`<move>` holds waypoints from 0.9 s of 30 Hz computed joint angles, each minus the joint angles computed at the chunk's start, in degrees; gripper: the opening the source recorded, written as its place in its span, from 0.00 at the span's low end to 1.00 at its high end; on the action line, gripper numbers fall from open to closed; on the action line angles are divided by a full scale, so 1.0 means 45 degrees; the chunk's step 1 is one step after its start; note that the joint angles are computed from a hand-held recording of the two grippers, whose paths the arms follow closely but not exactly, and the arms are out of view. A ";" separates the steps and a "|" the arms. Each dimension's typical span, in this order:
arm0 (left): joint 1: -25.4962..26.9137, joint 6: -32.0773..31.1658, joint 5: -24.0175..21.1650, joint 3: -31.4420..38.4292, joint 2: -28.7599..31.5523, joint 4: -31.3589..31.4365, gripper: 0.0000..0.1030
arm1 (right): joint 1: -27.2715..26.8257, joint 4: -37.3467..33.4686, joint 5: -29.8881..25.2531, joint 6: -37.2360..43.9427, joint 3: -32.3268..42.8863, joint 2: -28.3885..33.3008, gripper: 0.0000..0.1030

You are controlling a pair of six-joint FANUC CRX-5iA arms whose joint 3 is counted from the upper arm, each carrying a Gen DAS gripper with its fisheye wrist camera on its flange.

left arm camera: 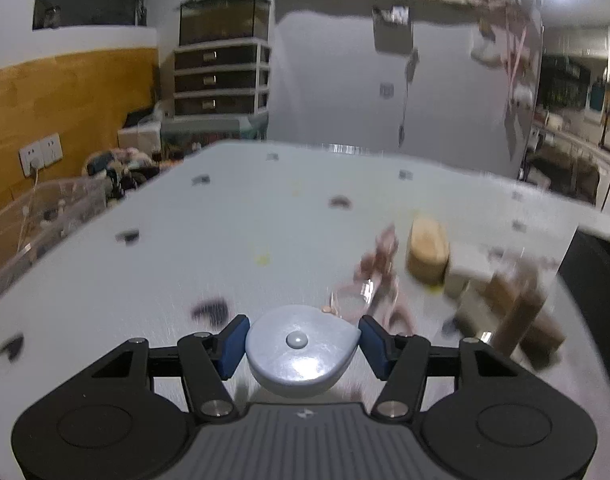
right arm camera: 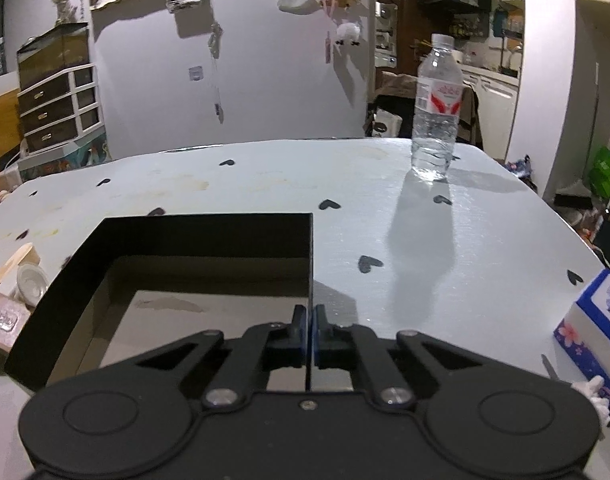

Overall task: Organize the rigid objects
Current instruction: 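Grasp the white round tape measure with the left tool, then carry the tape measure into the black box and release it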

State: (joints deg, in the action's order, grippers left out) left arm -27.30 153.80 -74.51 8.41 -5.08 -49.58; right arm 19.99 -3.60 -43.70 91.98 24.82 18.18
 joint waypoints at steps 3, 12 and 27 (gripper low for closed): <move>-0.0104 -0.0292 0.0384 0.0509 -0.0033 -0.0266 0.58 | 0.0058 -0.0025 0.0185 0.0214 -0.0114 -0.0038 0.03; 0.0274 -0.1833 0.4115 0.2602 0.1339 0.1184 0.58 | -0.0129 -0.0661 0.0375 0.0860 -0.0093 -0.0073 0.03; 0.1816 -0.5745 0.5095 0.8302 0.7705 1.0359 0.58 | -0.0308 -0.2157 0.0115 0.1762 -0.0029 -0.0250 0.03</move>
